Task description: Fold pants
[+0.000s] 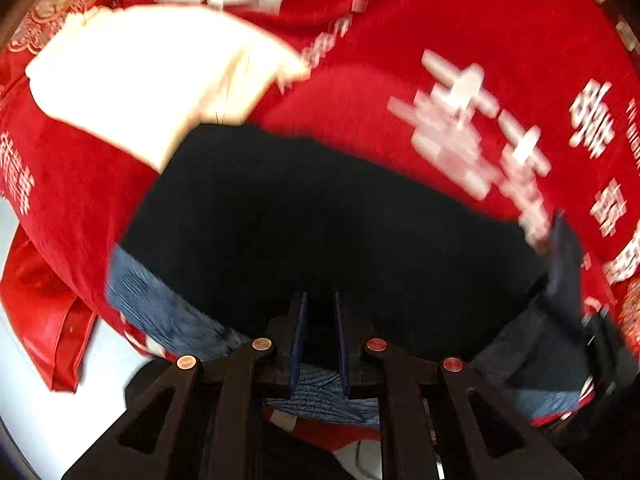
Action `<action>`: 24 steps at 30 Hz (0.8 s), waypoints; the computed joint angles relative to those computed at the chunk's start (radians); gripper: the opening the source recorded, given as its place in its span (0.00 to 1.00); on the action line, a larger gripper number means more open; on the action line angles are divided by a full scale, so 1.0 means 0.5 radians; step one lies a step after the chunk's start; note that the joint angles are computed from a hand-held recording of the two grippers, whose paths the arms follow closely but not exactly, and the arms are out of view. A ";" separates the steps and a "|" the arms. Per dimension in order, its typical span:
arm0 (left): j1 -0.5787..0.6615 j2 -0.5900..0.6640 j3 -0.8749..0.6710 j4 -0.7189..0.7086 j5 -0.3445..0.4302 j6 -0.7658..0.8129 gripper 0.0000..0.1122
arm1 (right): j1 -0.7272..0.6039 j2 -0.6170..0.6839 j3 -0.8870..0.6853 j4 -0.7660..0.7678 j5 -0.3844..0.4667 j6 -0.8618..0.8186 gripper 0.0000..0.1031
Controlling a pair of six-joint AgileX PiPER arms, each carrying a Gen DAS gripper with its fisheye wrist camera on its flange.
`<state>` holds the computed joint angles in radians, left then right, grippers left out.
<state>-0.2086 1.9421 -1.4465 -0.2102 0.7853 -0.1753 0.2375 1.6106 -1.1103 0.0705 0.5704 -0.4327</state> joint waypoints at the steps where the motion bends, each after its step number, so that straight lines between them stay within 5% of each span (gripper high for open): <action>1: -0.023 0.021 0.017 0.020 -0.010 -0.021 0.13 | 0.014 0.064 -0.042 -0.159 0.045 0.177 0.76; 4: -0.078 -0.085 0.191 0.102 -0.126 -0.060 0.19 | -0.055 0.151 -0.040 -0.192 0.170 0.308 0.76; 6: -0.081 -0.113 0.251 0.038 -0.126 0.003 0.58 | -0.182 0.071 0.067 0.083 0.196 0.125 0.76; 7: -0.111 -0.131 0.279 0.113 -0.137 -0.064 0.63 | -0.217 0.039 0.098 0.130 0.214 0.071 0.76; 14: -0.352 -0.229 0.231 0.605 -0.130 -0.375 0.63 | -0.411 -0.231 0.209 0.256 0.385 -0.063 0.76; 17: -0.449 -0.189 0.089 0.530 -0.097 -0.254 0.66 | -0.658 -0.250 0.122 0.393 0.439 -0.134 0.77; 19: -0.527 -0.123 -0.028 0.509 -0.058 -0.224 0.77 | -0.809 -0.169 -0.012 0.409 0.439 -0.083 0.77; 24: -0.741 0.081 -0.363 0.377 0.039 -0.012 0.77 | -1.103 0.268 -0.558 0.351 0.615 0.256 0.78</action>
<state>-0.5790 1.9826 -1.6282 -0.0219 0.8050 -0.1815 -0.3141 1.7448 -1.3893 0.2460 0.8780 -0.3045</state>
